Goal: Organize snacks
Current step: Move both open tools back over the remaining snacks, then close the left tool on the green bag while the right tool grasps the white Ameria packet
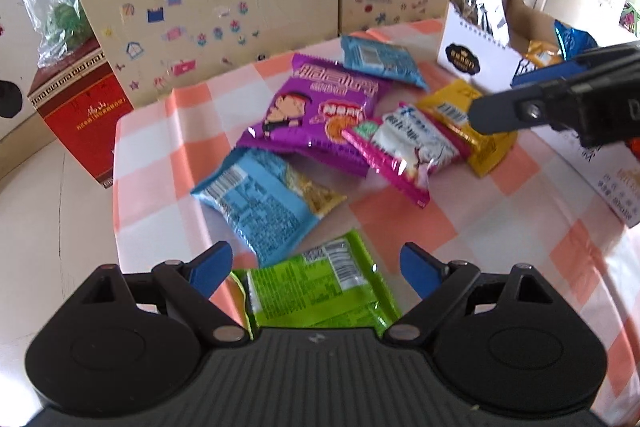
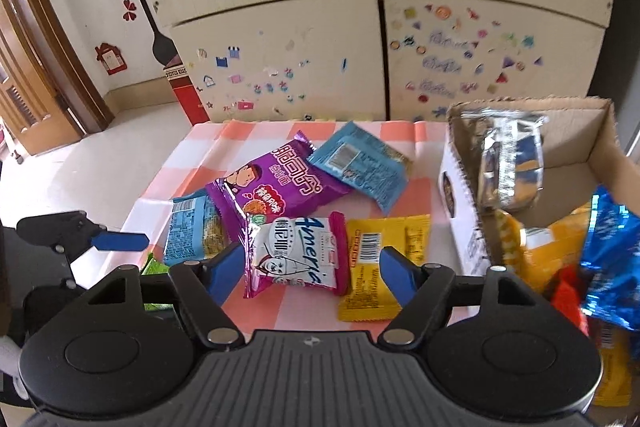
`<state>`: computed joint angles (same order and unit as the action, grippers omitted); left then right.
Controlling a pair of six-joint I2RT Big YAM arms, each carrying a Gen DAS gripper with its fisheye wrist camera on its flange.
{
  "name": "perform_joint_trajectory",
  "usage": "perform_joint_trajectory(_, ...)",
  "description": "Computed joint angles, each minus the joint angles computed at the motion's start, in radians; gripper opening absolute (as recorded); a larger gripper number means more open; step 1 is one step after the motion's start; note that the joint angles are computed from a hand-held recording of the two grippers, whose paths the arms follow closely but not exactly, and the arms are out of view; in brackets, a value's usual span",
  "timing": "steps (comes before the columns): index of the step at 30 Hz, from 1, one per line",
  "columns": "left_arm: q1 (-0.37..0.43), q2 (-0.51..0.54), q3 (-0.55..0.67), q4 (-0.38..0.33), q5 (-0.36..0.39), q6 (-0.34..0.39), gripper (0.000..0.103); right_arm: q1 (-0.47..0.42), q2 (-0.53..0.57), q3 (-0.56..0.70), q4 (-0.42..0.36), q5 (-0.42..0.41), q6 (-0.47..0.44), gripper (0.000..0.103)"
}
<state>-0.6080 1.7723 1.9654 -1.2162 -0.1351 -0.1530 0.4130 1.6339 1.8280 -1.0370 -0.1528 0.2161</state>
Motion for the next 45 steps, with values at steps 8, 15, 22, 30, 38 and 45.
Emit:
perform_joint_trajectory(8, 0.011, -0.022, -0.058, 0.016, 0.025, -0.007, 0.091, 0.012, 0.062, 0.040, -0.019, -0.018, -0.002, 0.079)
perform_joint_trajectory(15, 0.006, -0.010, -0.044, 0.006, 0.052, -0.004, 0.091, 0.014, 0.108, 0.068, -0.026, -0.019, 0.019, 0.081)
perform_joint_trajectory(22, 0.001, -0.016, -0.058, 0.024, 0.051, -0.008, 0.093, 0.030, 0.114, 0.067, -0.019, 0.020, -0.046, 0.087)
perform_joint_trajectory(30, -0.003, -0.039, -0.086, 0.053, 0.063, 0.005, 0.076, 0.040, 0.099, 0.048, -0.022, 0.010, -0.136, 0.071)
perform_joint_trajectory(38, 0.008, -0.060, -0.109, 0.058, 0.087, 0.023, 0.064, 0.029, 0.094, 0.070, -0.105, -0.056, -0.211, 0.063)
perform_joint_trajectory(45, 0.018, -0.068, -0.108, 0.016, 0.121, 0.101, 0.065, 0.001, 0.083, 0.095, -0.242, -0.103, -0.328, 0.071)
